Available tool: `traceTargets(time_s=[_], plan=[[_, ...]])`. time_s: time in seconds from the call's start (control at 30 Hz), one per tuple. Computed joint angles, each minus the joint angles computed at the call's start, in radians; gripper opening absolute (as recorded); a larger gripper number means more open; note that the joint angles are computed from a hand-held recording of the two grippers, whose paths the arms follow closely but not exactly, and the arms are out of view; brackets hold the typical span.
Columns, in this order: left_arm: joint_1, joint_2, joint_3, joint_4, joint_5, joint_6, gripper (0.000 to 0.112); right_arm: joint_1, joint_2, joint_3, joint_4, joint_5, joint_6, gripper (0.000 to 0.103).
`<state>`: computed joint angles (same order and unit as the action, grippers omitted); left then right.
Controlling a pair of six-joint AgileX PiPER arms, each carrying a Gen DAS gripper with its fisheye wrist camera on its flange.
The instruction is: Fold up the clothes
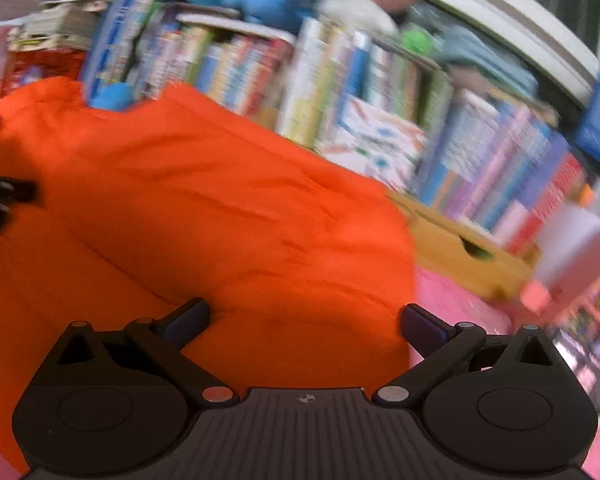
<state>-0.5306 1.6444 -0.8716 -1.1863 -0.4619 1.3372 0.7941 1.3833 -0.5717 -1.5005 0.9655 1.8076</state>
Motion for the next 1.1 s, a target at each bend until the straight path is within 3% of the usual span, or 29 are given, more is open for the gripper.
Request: traceTargets(time_s=[0.23,0.37,0.53,0.77,0.97,1.03,1.1], plan=[[0.051,-0.025,0.028,0.083,0.043,-0.069,0.103,-0.159,-0.106,0.051,0.054,-0.180,-0.011,0.103],[0.076,-0.041,0.053,0.102,0.018,-0.086,0.103,-0.164,-0.100,0.047,0.056,-0.188,-0.020,0.103],[0.126,-0.048,0.026,-0.017,0.070,-0.023,0.103,-0.183,-0.120,0.045,0.076,-0.223,-0.038,0.103],[0.185,-0.052,-0.004,-0.150,0.166,0.071,0.103,-0.166,-0.109,0.041,0.072,-0.201,-0.033,0.103],[0.171,-0.044,-0.009,-0.178,0.149,0.111,0.103,-0.151,-0.109,0.032,0.094,-0.188,-0.023,0.103],[0.177,-0.042,-0.012,-0.184,0.159,0.116,0.103,-0.158,-0.128,-0.007,0.205,-0.182,-0.118,0.103],[0.177,-0.041,-0.014,-0.187,0.160,0.119,0.103,-0.101,-0.124,-0.071,0.298,-0.046,-0.146,0.103]])
